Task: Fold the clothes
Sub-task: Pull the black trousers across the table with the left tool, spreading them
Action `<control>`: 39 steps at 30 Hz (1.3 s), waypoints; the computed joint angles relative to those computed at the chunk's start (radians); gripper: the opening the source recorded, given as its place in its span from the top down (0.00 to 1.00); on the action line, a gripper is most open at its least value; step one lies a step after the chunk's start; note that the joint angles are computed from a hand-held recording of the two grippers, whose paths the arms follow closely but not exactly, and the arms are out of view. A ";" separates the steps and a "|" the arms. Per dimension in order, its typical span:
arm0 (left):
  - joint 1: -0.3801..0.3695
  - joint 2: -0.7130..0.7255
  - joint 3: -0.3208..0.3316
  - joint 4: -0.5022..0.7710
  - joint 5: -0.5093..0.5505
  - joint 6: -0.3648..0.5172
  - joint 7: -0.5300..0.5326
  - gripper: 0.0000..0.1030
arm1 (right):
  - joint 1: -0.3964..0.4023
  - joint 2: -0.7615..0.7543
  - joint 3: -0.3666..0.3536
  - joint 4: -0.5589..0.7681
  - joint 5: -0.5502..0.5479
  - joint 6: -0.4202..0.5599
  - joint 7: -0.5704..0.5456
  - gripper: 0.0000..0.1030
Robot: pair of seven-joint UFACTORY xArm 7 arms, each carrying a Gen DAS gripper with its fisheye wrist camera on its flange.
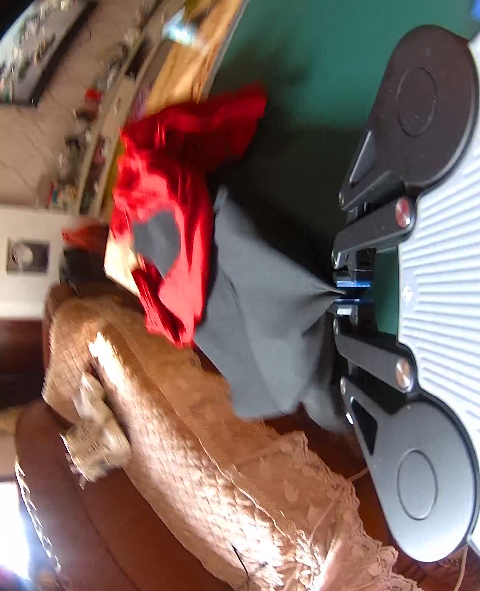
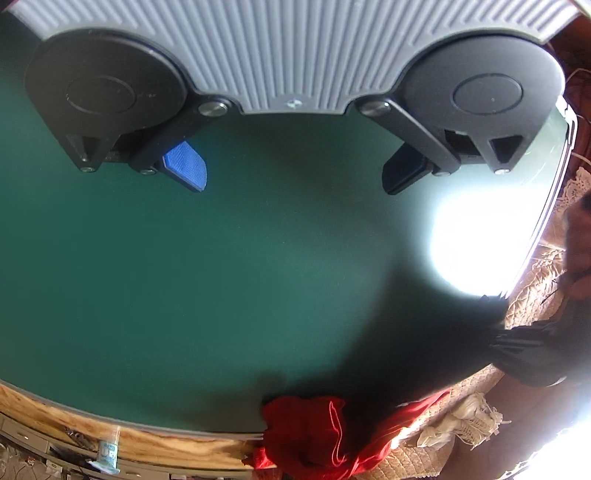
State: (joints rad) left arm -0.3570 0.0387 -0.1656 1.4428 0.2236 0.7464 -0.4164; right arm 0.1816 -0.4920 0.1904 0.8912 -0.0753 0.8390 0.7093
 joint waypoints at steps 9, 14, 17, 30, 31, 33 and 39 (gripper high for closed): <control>-0.060 -0.360 -0.029 -0.308 -0.310 0.006 0.210 0.95 | -0.011 -0.101 0.007 -0.020 -0.006 0.054 0.029 0.00; -0.150 -0.478 -0.044 -0.397 -0.454 0.072 0.299 0.95 | -0.023 -0.156 0.009 -0.029 -0.009 0.079 0.028 0.00; -0.203 -0.518 -0.048 -0.426 -0.527 0.126 0.352 0.95 | -0.019 -0.185 0.000 -0.042 0.007 0.089 0.016 0.00; -0.247 -0.694 -0.078 -0.519 -0.598 0.270 0.395 0.82 | 0.053 -0.154 -0.016 -0.009 0.098 0.085 -0.152 0.00; -0.242 -0.703 -0.076 -0.528 -0.606 0.277 0.378 0.79 | 0.059 -0.143 -0.010 0.000 0.098 0.079 -0.168 0.00; -0.215 -0.739 -0.076 -0.549 -0.591 0.304 0.333 0.78 | 0.074 -0.115 -0.001 0.021 0.098 0.069 -0.201 0.00; -0.095 -0.831 -0.067 -0.593 -0.497 0.391 0.182 0.73 | 0.116 -0.028 0.025 0.094 0.115 0.054 -0.267 0.00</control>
State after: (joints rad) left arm -0.4523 -0.7926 -0.2323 0.8498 -0.2739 1.1374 -0.2342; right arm 0.2980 -0.5203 0.2158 0.9856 0.0398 0.8934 0.4425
